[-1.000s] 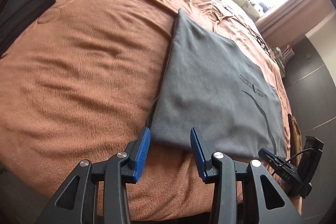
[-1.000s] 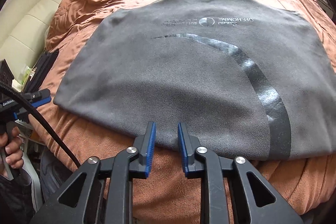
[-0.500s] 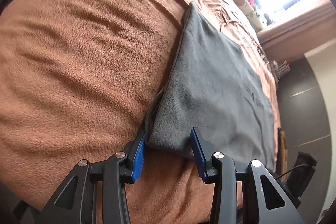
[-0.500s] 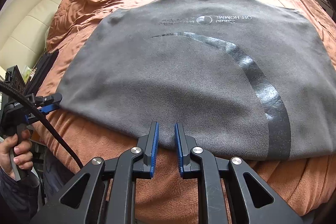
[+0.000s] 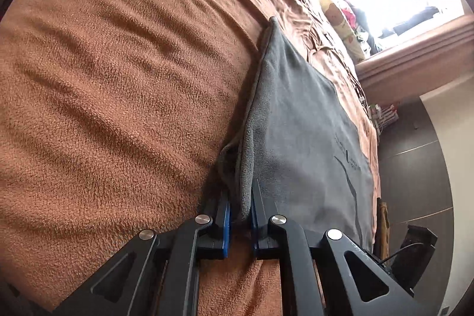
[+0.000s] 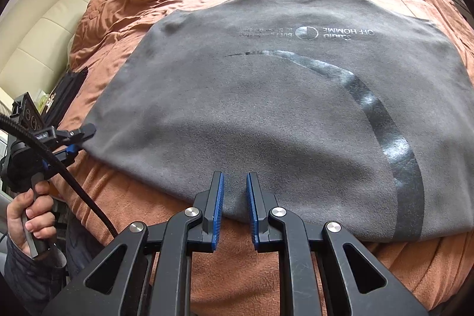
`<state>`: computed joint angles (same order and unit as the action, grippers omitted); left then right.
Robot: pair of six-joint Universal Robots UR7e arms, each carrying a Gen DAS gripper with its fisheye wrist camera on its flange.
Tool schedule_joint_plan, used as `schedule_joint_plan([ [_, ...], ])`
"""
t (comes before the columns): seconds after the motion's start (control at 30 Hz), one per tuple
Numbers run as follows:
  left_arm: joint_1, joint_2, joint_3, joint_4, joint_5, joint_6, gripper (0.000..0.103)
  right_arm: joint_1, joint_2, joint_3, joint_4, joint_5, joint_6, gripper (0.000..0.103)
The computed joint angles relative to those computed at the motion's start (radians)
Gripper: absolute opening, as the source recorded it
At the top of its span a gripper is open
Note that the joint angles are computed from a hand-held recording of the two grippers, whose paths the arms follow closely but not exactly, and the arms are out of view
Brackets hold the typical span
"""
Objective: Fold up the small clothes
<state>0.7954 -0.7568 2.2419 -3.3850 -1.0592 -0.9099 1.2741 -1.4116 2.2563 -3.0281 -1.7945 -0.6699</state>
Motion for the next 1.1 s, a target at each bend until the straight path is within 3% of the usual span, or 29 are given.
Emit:
schedule_joint_plan([
  [0.23,-0.026,0.0,0.007,-0.013,0.039,-0.027,0.009,0.02,0.056,-0.076,0.014,-0.039,0.043,0.012],
  [0.3,-0.031,0.004,0.006,-0.017,0.046,-0.037,0.009,0.026,0.073,-0.099,0.016,-0.049,0.05,0.006],
  [0.4,-0.037,0.01,0.009,-0.027,0.054,-0.053,0.009,0.03,0.096,-0.137,0.034,-0.054,0.07,0.006],
  [1.1,-0.033,0.001,0.049,-0.05,0.045,-0.203,0.009,0.052,0.27,-0.465,0.207,-0.076,0.14,0.004],
])
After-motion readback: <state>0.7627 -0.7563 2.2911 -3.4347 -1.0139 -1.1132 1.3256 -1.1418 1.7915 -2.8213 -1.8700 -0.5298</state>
